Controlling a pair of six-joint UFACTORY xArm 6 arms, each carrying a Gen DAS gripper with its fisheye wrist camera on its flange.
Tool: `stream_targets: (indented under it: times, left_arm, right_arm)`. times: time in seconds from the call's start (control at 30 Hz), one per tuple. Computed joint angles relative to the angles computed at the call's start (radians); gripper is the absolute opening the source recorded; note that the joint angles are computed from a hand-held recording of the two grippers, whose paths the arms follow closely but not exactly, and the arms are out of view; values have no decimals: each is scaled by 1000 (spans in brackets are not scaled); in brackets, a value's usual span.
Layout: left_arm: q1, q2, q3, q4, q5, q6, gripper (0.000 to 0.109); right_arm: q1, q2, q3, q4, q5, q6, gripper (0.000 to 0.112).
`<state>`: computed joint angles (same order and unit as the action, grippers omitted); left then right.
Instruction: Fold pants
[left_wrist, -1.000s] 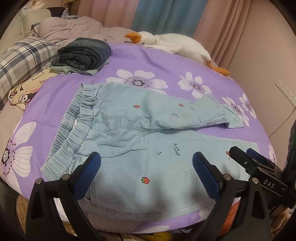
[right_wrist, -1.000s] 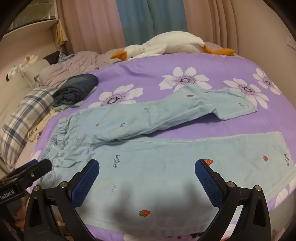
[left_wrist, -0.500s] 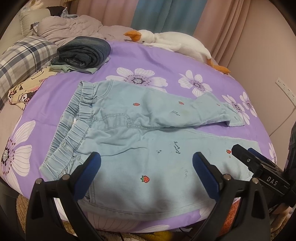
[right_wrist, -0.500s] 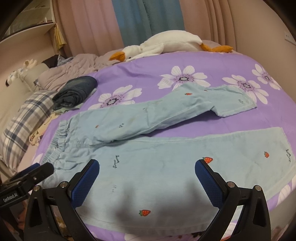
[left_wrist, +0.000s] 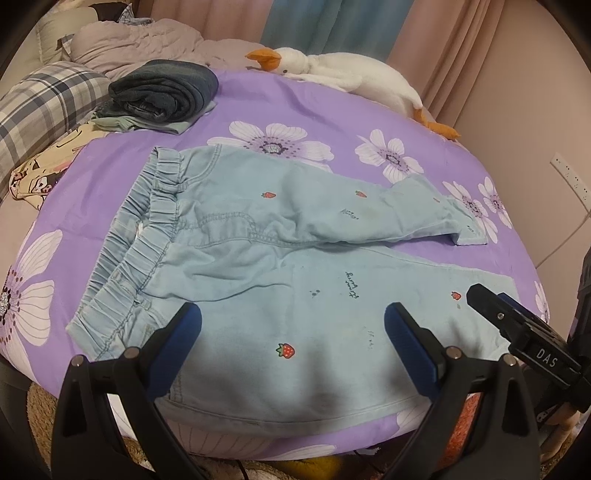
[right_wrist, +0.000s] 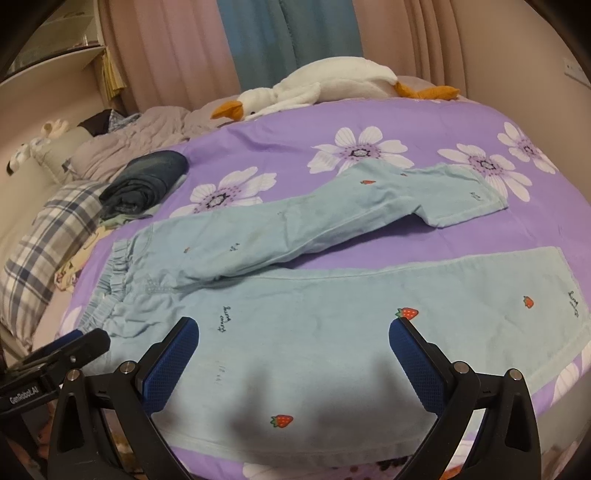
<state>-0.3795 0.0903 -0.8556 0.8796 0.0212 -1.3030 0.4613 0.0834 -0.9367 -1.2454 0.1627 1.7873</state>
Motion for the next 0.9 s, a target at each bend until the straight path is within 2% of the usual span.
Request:
stream_targets:
  times: [0.1, 0.2, 0.33, 0.5, 0.73, 0.9]
  left_arm:
    - [-24, 0, 7, -212, -1, 198, 99]
    - [-39, 3, -13, -254, 28, 255, 99]
    - [-51, 7, -11, -356, 17, 377, 99]
    - [-70, 30, -15, -624, 28, 625, 98]
    - [-70, 41, -30, -802, 27, 771, 98]
    - [-86, 47, -47, -915, 34, 886, 98]
  right_arm:
    - [-2, -13, 9, 42, 10, -49, 103]
    - [6, -20, 14, 129, 46, -154, 103]
    - [8, -23, 14, 276, 68, -307, 103]
    - [7, -20, 10, 358, 74, -380, 103]
    - [0, 4, 12, 494, 25, -474, 103]
    - [-4, 11, 2, 481, 17, -450, 103]
